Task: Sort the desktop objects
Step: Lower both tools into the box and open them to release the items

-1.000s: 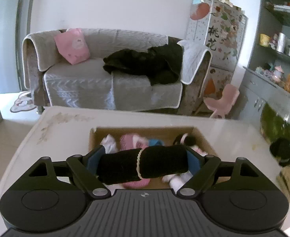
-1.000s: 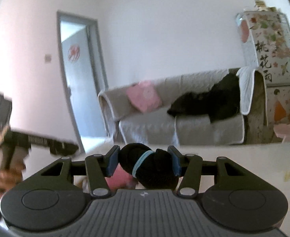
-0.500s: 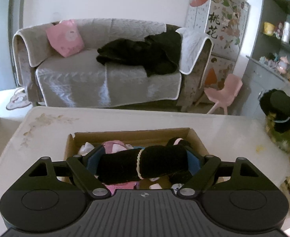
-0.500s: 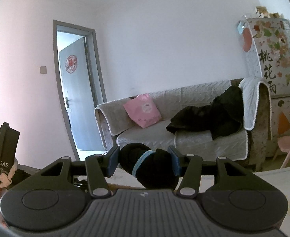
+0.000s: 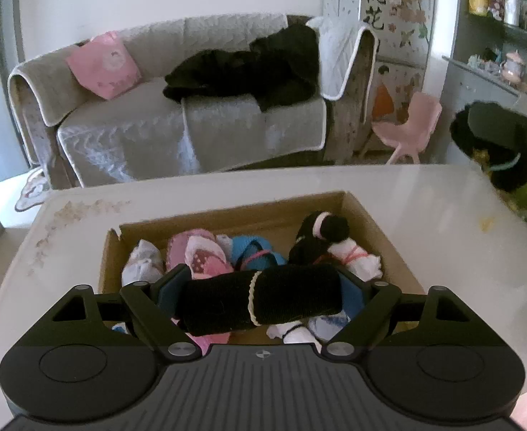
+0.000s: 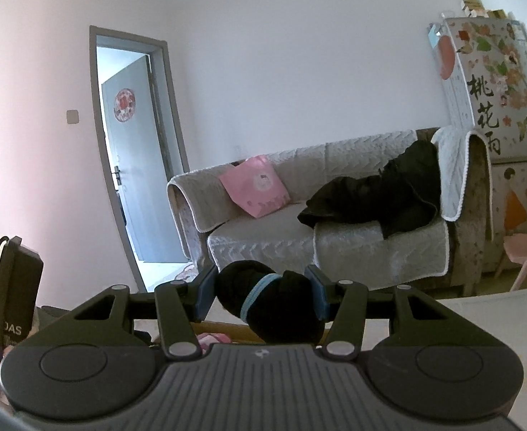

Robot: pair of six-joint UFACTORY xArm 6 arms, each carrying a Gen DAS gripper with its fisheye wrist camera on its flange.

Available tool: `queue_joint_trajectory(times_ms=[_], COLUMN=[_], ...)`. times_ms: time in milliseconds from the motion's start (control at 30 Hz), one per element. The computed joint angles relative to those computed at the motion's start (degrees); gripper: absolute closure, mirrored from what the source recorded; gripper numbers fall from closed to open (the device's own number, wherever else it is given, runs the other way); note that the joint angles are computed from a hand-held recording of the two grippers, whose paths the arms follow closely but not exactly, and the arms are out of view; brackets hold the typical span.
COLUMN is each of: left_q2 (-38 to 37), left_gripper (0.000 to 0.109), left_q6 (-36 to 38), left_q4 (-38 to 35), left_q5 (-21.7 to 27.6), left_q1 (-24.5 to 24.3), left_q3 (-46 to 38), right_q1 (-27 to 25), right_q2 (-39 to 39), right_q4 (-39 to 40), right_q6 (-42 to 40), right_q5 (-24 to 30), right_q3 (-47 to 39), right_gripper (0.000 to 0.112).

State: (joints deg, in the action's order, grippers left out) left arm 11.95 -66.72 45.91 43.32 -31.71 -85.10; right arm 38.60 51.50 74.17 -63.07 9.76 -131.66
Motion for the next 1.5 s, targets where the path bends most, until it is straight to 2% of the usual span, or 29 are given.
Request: queue_joint_trajectory(times_ms=[200,400,500,600,733,900,1000,1067,1133,1367,1500], left_q2=[2.1,2.4,2.0,2.4,2.2,1.3,-0.6,-1.2,-0.6,3.2,4.8], left_gripper=[0.021,0.021,0.021,0.021,0.021,0.021,0.021,0.021,0.021,0.021,0.021], left_q6=[2.2,4.8,6.2,7.4,7.6,7.1,7.5,10.2,11.8,10.0,9.2], left_q4=[-2.3,-6.5,-9.3,-10.9,-11.5,-11.8,-12.4,-17.3,-20.9,-20.0,-15.2], left_q5=[2.0,1.9,0.2,0.3,-0.5,-0.9,-5.9,-11.6,-13.8,-6.7,-1.2], left_q1=[-0.3,0.3,1.0,1.1,1.2,1.0,1.2,2.1,2.9,3.1,1.7], left_q3=[-1.3,-0.7,0.3,0.3,1.1,1.6,4.1,6.2,6.9,3.8,1.0], right_q1=[-0.5,-1.7,-2.4,-2.8,-2.7,-2.5,-2.3,-2.3,-2.5,-3.1,-3.0], right_q2=[2.2,5.6,8.2,10.4,10.2,7.7,6.6,6.6,7.5,10.8,12.9], right_q4=[-8.4,-21.1,-29.8,-34.9,-37.5,-37.8,-37.2,-37.4,-38.8,-43.9,-50.1], right_q6=[8.6,21.9,30.6,35.5,36.5,35.8,35.0,35.2,36.5,40.5,42.8], right_q5=[0.6,2.5,5.2,8.3,9.5,8.4,7.4,7.4,8.2,12.1,14.4], right_q3=[-2.1,-5.3,-8.3,-11.4,-10.7,-6.1,-4.3,-4.2,-5.6,-10.8,-13.1], right_gripper=[0.063,0.063,0.063,0.063,0.063,0.063,0.063,0.063,0.063,0.063,0.063])
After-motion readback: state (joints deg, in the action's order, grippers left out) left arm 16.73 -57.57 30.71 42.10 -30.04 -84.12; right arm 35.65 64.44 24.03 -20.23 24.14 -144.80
